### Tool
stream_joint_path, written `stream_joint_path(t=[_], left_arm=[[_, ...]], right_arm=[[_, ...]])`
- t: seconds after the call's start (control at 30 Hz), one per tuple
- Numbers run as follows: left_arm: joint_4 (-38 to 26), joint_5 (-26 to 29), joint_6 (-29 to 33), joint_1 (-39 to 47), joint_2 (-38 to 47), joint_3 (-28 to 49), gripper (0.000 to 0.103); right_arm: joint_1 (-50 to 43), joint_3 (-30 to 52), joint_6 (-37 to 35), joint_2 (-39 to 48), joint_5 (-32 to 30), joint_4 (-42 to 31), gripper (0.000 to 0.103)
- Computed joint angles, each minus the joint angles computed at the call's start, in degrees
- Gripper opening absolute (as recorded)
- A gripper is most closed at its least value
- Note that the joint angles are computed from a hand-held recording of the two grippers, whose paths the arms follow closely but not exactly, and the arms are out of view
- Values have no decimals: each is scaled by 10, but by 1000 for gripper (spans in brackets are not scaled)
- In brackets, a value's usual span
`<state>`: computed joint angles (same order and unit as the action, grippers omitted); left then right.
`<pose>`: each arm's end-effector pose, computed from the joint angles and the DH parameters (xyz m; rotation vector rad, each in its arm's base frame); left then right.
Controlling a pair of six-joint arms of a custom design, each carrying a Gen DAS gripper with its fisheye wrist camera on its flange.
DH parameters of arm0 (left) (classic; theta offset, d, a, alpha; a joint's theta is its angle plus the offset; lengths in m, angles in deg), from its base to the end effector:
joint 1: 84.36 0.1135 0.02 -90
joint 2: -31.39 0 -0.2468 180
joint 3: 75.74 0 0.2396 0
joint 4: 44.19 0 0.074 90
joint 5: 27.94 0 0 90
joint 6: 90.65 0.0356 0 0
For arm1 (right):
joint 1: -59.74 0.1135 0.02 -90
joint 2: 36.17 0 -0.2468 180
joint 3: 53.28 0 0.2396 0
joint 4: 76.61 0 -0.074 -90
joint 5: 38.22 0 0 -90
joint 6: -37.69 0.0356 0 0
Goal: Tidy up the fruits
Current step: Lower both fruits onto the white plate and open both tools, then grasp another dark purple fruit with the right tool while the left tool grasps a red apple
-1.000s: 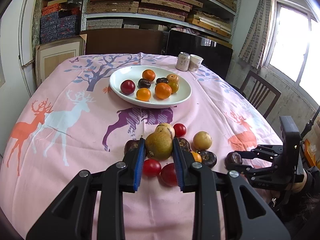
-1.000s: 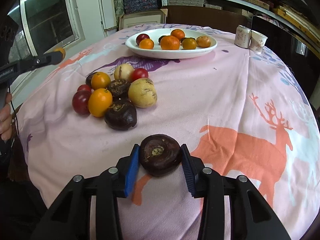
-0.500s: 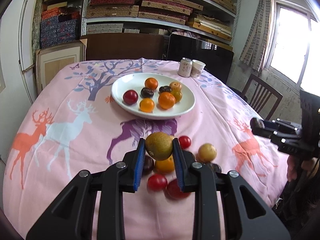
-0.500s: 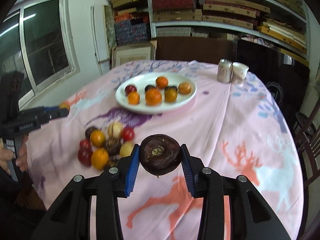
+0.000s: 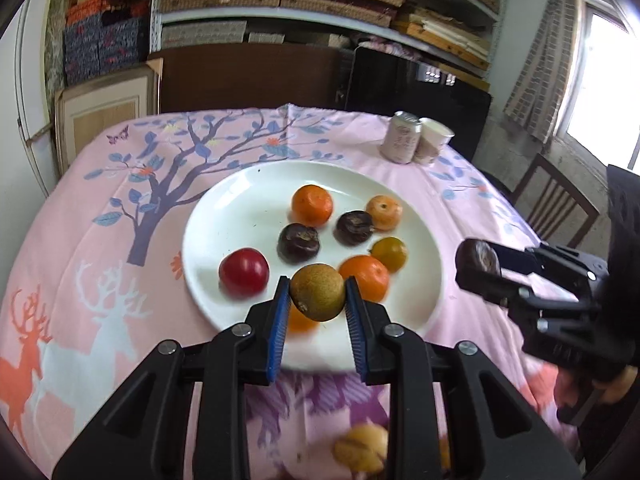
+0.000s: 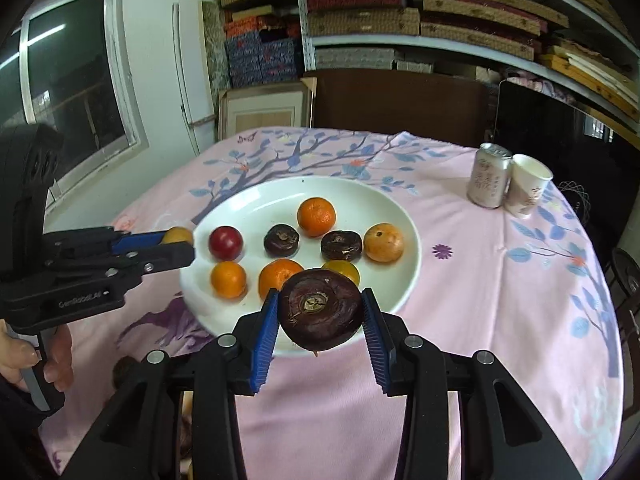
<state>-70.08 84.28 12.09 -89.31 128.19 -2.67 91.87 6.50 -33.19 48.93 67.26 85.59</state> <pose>0.3354 -0.0426 0.1807 0.5370 2.3305 -0.4078 0.2545 0.1486 0.1829 -0.1254 2.2910 0.1488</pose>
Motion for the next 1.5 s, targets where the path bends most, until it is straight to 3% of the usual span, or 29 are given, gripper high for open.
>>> stream_joint_path(t=[0.13, 0.2, 0.3, 0.5, 0.63, 0.73, 0.93, 1.17, 1.43, 1.5], left_arm=[[1, -28, -21, -21, 85, 64, 29], [6, -23, -37, -17, 93, 71, 53], [36, -11, -44, -6, 63, 40, 60], [24, 42, -11, 56, -72, -64, 76], [-35, 79, 79, 109, -192, -160, 79], [-73, 86, 151, 146, -286, -246, 82], [-140, 118, 272, 235, -415, -363, 82], [-189, 139, 362, 319, -439, -402, 82], [-193, 124, 369, 314, -456, -422, 82], [-194, 115, 356, 293, -480, -430, 82]], right_arm=[[-15, 33, -14, 75, -12, 27, 42], [-9, 38, -14, 87, 13, 28, 43], [-3, 16, -8, 62, 24, 37, 52], [41, -55, 22, -77, 68, -6, 58], [123, -123, 84, -180, 85, -68, 60], [219, -157, 153, -204, 114, -98, 60], [381, -149, 266, -116, 181, -110, 60], [399, -110, 312, -25, 183, -112, 58], [364, -84, 280, 31, 140, -70, 54], [359, -102, 285, 17, 137, -51, 44]])
